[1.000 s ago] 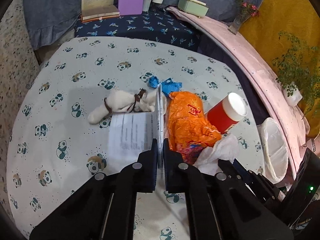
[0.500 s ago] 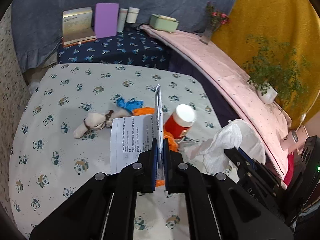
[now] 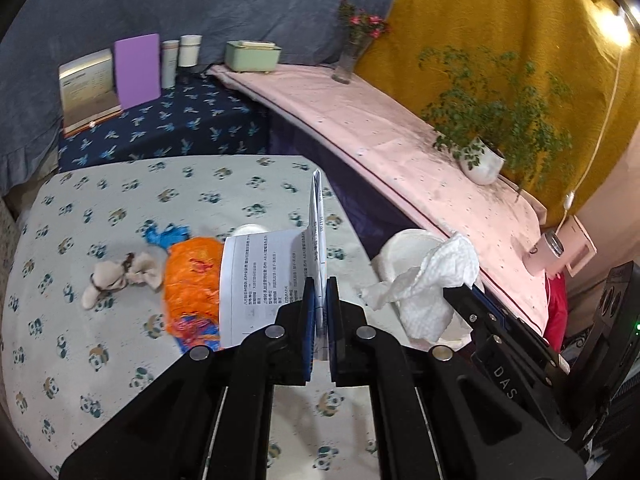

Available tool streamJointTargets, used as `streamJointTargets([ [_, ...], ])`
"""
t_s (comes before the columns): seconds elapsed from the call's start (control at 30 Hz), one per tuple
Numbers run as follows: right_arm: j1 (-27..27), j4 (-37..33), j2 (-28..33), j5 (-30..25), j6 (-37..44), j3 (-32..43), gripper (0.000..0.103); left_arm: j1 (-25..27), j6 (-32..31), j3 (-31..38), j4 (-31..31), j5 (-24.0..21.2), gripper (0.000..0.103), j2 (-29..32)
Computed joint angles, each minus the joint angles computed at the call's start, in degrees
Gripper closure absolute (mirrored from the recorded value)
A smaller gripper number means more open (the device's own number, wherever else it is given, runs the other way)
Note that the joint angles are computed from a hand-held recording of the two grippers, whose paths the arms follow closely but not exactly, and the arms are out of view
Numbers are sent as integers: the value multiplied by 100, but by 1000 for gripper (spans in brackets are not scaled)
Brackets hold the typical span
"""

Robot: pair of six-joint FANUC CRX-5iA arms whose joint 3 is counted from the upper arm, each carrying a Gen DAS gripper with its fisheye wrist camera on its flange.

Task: Collect trash
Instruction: 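Carry the booklet in the left tool and the tissue in the right tool over the bin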

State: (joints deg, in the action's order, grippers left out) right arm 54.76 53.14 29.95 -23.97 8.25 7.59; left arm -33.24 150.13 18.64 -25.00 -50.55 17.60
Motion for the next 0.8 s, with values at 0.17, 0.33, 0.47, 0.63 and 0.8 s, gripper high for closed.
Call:
streamJointTargets([
  [0.17, -256, 527, -242, 79, -636, -441, 94, -53, -428, 561, 241, 41, 98, 445],
  [0.33, -546, 1029, -471, 130, -1297, -859, 94, -111, -936, 1281, 517, 42, 98, 988],
  [0.47, -735, 1225, -590, 101, -1601, -1080, 94, -95, -1426, 1769, 911, 138, 98, 1406],
  [0.63, -952, 1312, -689, 72, -1854, -1285, 94, -42, -2049, 2402, 1481, 260, 98, 1989],
  [0.8, -1111, 1166, -667, 45, -1811, -1317, 94, -38, -2489, 3177, 1830, 70, 98, 2595],
])
